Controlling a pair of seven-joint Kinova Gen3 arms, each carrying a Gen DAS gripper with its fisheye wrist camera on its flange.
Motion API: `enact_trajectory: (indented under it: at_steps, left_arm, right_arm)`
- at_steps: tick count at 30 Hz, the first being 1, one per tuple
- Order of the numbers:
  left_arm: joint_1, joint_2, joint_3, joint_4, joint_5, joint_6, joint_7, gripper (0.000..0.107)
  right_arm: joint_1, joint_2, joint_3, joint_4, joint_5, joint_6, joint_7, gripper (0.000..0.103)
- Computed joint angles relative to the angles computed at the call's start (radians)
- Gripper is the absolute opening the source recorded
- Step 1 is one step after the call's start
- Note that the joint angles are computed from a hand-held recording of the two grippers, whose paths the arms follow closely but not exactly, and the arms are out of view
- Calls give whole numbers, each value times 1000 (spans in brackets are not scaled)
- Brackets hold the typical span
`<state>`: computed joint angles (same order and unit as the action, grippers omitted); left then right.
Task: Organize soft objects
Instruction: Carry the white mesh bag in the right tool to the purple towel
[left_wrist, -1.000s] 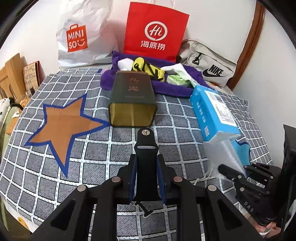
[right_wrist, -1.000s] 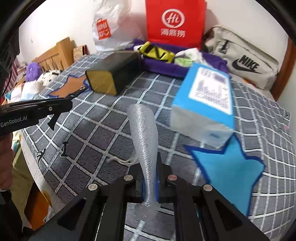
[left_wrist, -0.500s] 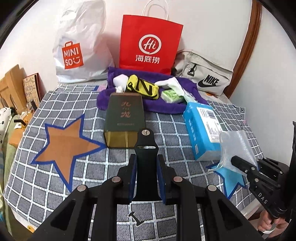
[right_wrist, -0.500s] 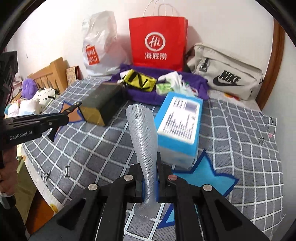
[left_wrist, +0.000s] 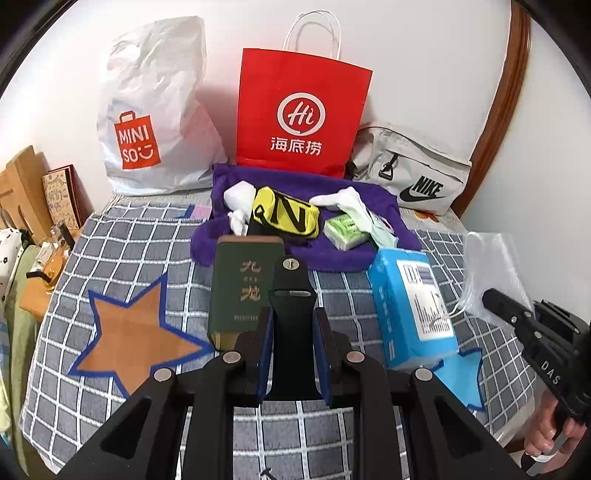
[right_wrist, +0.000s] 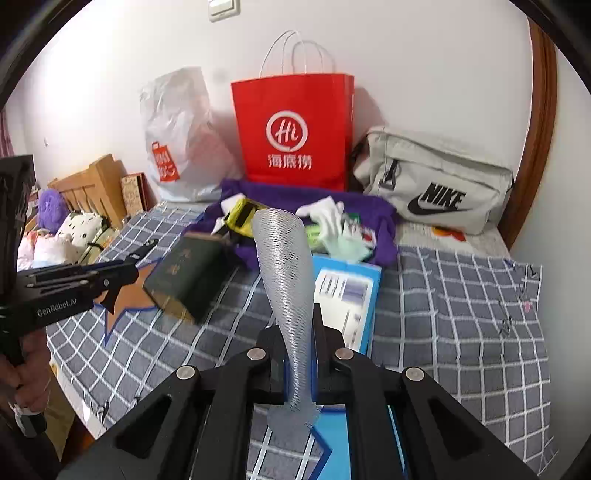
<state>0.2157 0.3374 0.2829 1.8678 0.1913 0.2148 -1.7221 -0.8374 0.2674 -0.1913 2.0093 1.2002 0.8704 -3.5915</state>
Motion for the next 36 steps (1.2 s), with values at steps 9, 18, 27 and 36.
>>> enact_trajectory:
  at_steps: [9, 18, 27, 36]
  left_arm:
    - [27, 64, -35, -117, -13, 60, 21, 20]
    - [51, 132, -70, -233, -37, 109, 50, 20]
    - [81, 207, -108, -370, -72, 178, 89, 20]
    - [96, 282, -120, -525, -92, 241, 109, 20]
  right_arm:
    - [66, -4, 32, -46, 22, -43, 70, 7]
    - [135, 25, 73, -103, 27, -117, 141, 7]
    - [197, 61, 136, -150, 17, -216, 201, 7]
    - [265, 87, 203, -200, -37, -354, 290, 7]
